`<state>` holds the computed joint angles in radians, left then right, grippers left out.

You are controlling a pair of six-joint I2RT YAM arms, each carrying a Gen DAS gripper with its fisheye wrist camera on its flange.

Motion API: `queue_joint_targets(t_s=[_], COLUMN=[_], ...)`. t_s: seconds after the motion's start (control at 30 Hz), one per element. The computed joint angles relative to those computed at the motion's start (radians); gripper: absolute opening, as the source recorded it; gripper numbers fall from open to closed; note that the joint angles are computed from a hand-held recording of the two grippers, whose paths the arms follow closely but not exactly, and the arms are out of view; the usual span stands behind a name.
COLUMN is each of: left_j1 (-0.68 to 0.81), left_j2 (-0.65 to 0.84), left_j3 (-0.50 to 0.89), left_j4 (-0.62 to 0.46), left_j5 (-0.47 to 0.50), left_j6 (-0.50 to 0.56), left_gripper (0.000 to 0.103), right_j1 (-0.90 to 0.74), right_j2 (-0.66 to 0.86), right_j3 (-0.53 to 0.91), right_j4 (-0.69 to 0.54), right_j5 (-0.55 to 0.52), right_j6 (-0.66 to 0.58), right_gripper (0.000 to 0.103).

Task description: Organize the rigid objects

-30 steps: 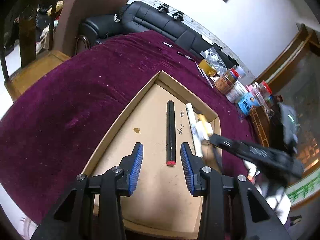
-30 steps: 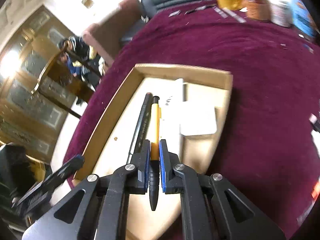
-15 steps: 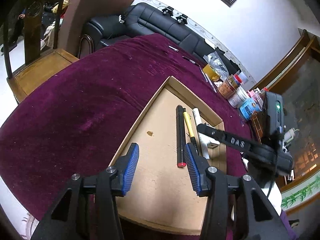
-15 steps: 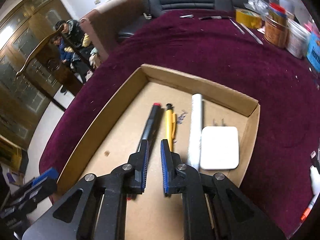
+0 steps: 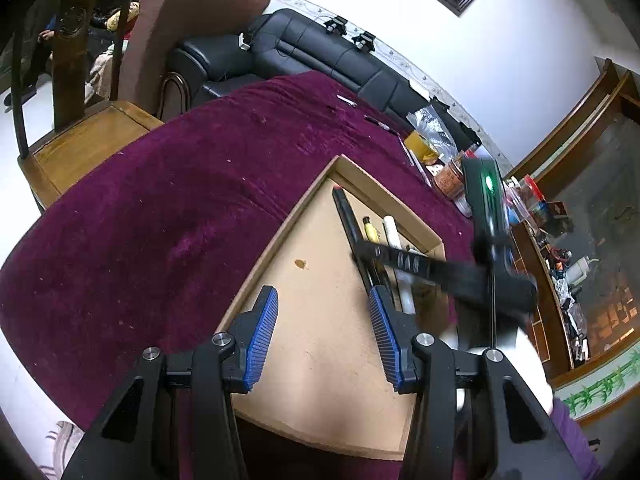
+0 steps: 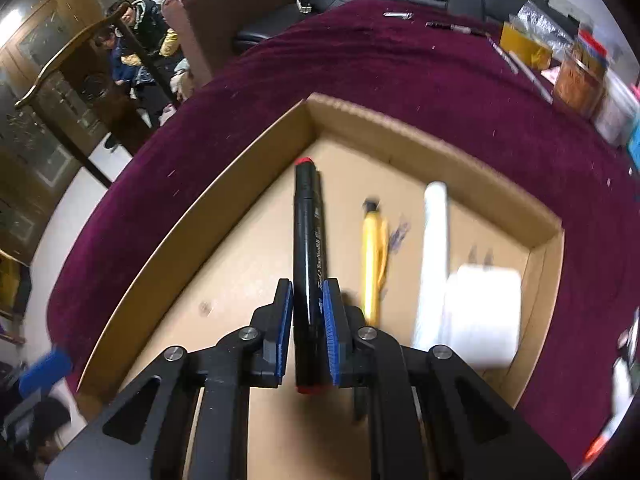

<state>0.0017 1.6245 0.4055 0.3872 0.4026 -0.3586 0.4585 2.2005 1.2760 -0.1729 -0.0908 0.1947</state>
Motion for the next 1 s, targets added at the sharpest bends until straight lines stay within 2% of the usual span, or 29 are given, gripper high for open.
queue_joint_targets(t_s=[0.07, 0.13, 0.2, 0.23, 0.27, 0.3, 0.33, 0.37, 0.4, 0.43, 0.47, 0.5, 0.57, 0.67, 0.7, 0.73, 0.77, 0.83, 0.87, 0.93, 1.0], left_j1=[-0.003, -0.007, -0.015, -0.029, -0.045, -0.075, -0.092, -0.122, -0.139, -0.178, -0.222, -0.263, -0.339, -0.450, -0.475, -0.503, -0.538, -0.595, -0.617, -0.651, -0.688], left_j2=[-0.012, -0.043, -0.079, -0.105, -0.125, -0.146, -0.152, -0.154, -0.153, -0.154, -0.152, -0.149, -0.137, -0.135, -0.142, -0.146, -0.149, -0.169, -0.177, -0.183, -0.189], left_j3=[-0.007, -0.021, -0.039, -0.054, -0.064, -0.080, -0.084, -0.084, -0.080, -0.078, -0.070, -0.062, -0.045, -0.022, -0.019, -0.015, -0.009, 0.001, 0.005, 0.013, 0.026], left_j4=[-0.003, -0.006, 0.001, 0.011, 0.020, 0.043, 0.053, 0.063, 0.065, 0.070, 0.070, 0.066, 0.058, 0.024, 0.012, 0.000, -0.012, -0.049, -0.065, -0.084, -0.113], left_j5=[0.009, 0.014, 0.024, 0.019, 0.008, -0.004, -0.003, 0.001, 0.004, -0.004, -0.019, -0.032, -0.056, -0.110, -0.128, -0.148, -0.176, -0.222, -0.241, -0.272, -0.314], left_j6=[0.008, 0.018, 0.025, 0.034, 0.039, 0.040, 0.040, 0.040, 0.040, 0.033, 0.025, 0.019, 0.002, -0.025, -0.033, -0.038, -0.050, -0.065, -0.071, -0.083, -0.095], left_gripper=[0.042, 0.042, 0.043, 0.048, 0.051, 0.054, 0.055, 0.055, 0.055, 0.055, 0.055, 0.055, 0.055, 0.054, 0.054, 0.054, 0.054, 0.055, 0.055, 0.055, 0.055], right_j1=[-0.048, -0.104, -0.144, -0.153, -0.164, -0.194, -0.235, -0.318, -0.402, -0.504, -0.630, -0.755, -0.943, -1.116, -1.140, -1.157, -1.145, -1.106, -1.071, -0.987, -0.932], right_j2=[-0.031, -0.152, -0.336, -0.455, -0.581, -0.700, -0.796, -0.895, -0.943, -0.977, -0.962, -0.937, -0.859, -0.738, -0.696, -0.642, -0.603, -0.506, -0.450, -0.453, -0.424], right_j3=[-0.013, -0.134, -0.320, -0.444, -0.570, -0.686, -0.795, -0.884, -0.923, -0.913, -0.875, -0.859, -0.834, -0.829, -0.819, -0.807, -0.797, -0.772, -0.748, -0.791, -0.791], right_j4=[0.014, 0.105, 0.224, 0.319, 0.406, 0.478, 0.573, 0.617, 0.608, 0.506, 0.379, 0.329, 0.273, 0.284, 0.289, 0.299, 0.318, 0.352, 0.355, 0.469, 0.478], right_j5=[-0.081, -0.156, -0.111, -0.031, 0.109, 0.156, 0.202, 0.222, 0.198, 0.138, 0.101, 0.013, -0.106, -0.239, -0.269, -0.298, -0.293, -0.251, -0.246, -0.171, -0.235], right_j6=[0.021, 0.045, 0.020, 0.014, -0.014, -0.103, -0.153, -0.198, -0.233, -0.270, -0.278, -0.297, -0.332, -0.381, -0.384, -0.382, -0.364, -0.320, -0.298, -0.280, -0.291], right_gripper=[0.012, 0.012, 0.015, 0.027, 0.064, 0.087, 0.103, 0.103, 0.103, 0.103, 0.103, 0.101, 0.095, 0.094, 0.093, 0.085, 0.071, 0.056, 0.055, 0.052, 0.047])
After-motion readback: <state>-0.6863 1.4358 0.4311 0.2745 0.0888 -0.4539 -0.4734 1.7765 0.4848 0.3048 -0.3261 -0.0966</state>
